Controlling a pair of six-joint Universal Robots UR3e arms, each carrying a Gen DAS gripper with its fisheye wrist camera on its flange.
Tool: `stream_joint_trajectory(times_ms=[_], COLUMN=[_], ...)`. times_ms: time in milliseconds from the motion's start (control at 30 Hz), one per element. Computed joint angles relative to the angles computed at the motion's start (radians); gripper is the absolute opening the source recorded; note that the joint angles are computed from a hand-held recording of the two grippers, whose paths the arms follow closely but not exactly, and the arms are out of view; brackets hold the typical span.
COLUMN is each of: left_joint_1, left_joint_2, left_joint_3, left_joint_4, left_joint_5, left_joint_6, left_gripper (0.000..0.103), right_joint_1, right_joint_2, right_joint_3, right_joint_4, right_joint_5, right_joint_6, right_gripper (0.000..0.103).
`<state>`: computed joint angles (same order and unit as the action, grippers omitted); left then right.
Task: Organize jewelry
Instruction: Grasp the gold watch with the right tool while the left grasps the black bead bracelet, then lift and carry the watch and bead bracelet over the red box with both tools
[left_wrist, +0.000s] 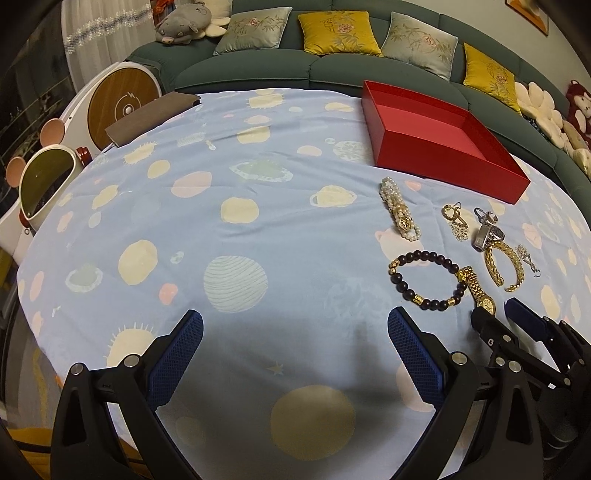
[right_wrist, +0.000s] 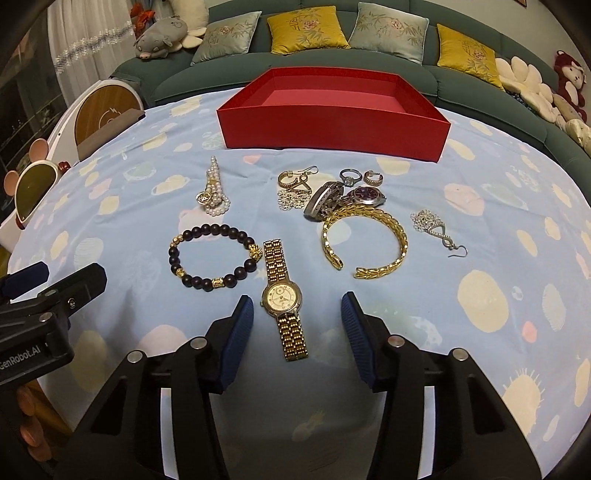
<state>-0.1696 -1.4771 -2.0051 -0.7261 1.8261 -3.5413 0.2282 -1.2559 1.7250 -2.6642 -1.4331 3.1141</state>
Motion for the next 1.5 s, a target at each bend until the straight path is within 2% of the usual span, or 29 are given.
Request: stream_joint_trajectory(times_ms=[167,200,533,833,933,1000,1133,1233,1333,1400,1433,1467,1500], left_joint_1=[0.001,0.001,-0.038,-0.052,-0.051,-0.053,-0.088,-0.093,-0.099,-0.099,-0.101,-0.093,-0.08], left_joint_2=[0.002,0.001,-0.105,-0.246,-0.278,-0.301,-0.349,-0.36,-0.366,-0.365,-0.365,-0.358,-0.348], left_joint_3=[-0.001,0.0,0.051,0.144,0.16,0.171,0.196,0.201,0.203,0.201,0.202,0.195,0.186], left_joint_4=[0.007,0.008,0.083,0.147,0.162,0.161,0.181,0.199,0.217,0.225,0.226,0.23,0.234], left_joint_5=[-0.01,-0.012,-0.062,-0.043,-0.052,-0.064,0.0,0.003,-0.002,-0.011,-0.013,-0.03,-0.06], left_joint_6=[0.014,0.017,0.053,0.018,0.025,0.034,0.049,0.057,0.076,0.089,0.087,0.089,0.092], left_gripper=[0.098,0.098,0.098,0.097,0.083,0.07,0.065,0.057,0.04,0.02,0.016,0.007,0.005], right_joint_1=[0.004,0.006,-0.067,-0.15,-0.164,-0.172,-0.18,-0.188,-0.19,-0.192,-0.193,-0.194,-0.194], right_joint_2=[0.003,0.002,-0.113,-0.211,-0.223,-0.23,-0.241,-0.248,-0.254,-0.26,-0.262,-0.266,-0.27], right_joint_3=[0.004,0.004,0.105,0.195,0.205,0.209,0.213,0.219,0.221,0.222,0.223,0.225,0.226], right_joint_4=[-0.017,-0.018,-0.019,0.01,0.015,0.02,0.028,0.033,0.035,0.039,0.039,0.039,0.04], right_joint_5=[-0.005,-0.007,0.058,0.115,0.127,0.137,0.149,0.158,0.16,0.162,0.163,0.163,0.164], right_joint_6=[-0.008,-0.01,0.003,-0.002,-0.002,-0.002,-0.006,-0.01,-0.012,-0.013,-0.013,-0.014,-0.014], right_gripper=[0.024,0.023,0.023,0.023,0.023,0.023,0.023,0.023,0.023,0.023,0.023,0.023,0.023])
